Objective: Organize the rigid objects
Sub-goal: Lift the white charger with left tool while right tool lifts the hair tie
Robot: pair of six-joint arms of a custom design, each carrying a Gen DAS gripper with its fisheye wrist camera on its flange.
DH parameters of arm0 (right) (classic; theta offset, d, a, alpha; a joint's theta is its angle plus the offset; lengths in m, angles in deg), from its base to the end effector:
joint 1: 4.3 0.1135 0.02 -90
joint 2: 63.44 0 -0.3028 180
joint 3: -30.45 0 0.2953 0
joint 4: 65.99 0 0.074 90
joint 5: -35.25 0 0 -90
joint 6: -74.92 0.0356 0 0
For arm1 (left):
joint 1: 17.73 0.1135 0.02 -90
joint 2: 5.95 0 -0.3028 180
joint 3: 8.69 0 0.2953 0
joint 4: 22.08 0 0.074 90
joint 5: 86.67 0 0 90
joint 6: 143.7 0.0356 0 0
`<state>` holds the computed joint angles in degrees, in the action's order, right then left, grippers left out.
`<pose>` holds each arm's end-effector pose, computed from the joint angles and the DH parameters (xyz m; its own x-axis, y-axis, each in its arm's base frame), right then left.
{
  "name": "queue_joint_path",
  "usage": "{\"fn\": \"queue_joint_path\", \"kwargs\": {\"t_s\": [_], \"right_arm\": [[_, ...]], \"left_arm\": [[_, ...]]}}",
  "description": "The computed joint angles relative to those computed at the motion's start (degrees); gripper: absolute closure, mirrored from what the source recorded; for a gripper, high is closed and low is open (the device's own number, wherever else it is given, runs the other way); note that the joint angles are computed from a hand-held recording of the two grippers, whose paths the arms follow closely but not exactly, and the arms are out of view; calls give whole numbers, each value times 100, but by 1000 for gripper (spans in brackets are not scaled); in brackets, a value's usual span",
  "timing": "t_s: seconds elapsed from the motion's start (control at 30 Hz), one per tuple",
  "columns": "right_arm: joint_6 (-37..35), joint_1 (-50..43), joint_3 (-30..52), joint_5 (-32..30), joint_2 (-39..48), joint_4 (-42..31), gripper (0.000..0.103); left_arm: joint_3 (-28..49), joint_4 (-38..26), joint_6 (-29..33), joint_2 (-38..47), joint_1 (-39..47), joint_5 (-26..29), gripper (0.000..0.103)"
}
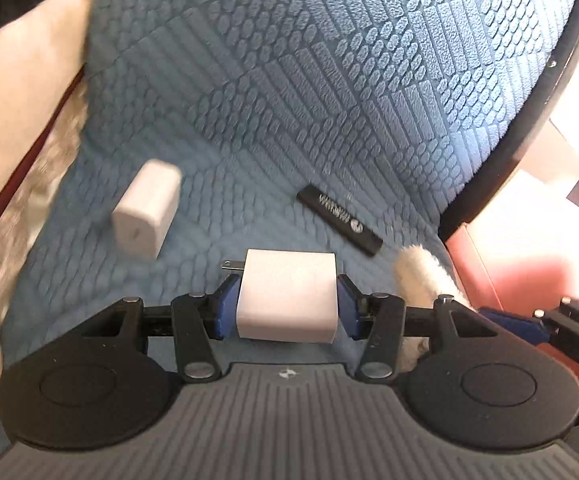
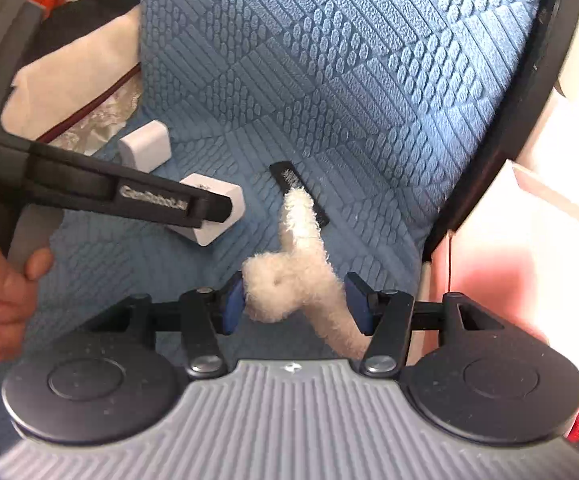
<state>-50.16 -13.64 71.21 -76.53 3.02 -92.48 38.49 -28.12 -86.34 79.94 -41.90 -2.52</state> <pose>0.2299 -0.0244 0.1785 -0.5956 -0.4429 -0.6702 -0.5084 0.8538 -0.1124 0.2811 -0.1222 0.1538 -0.7249 -0.2628 -0.6367 -0.0591 0.9447 -0.3226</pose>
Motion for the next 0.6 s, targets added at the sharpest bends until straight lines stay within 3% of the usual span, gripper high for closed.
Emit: {"fn": "queue_joint_path", "kwargs": {"t_s": [0.23,0.6], "right_arm": [[-104,-193,-493,55,-972,-552,47],[-1420,-1850,-671,-1006,-2297,-2611,46]], "left_arm": [[-429,-659,-240,-893,-411,-380,47],[-1186,-1703,-1638,-2240,-1897,-1387,47]]}}
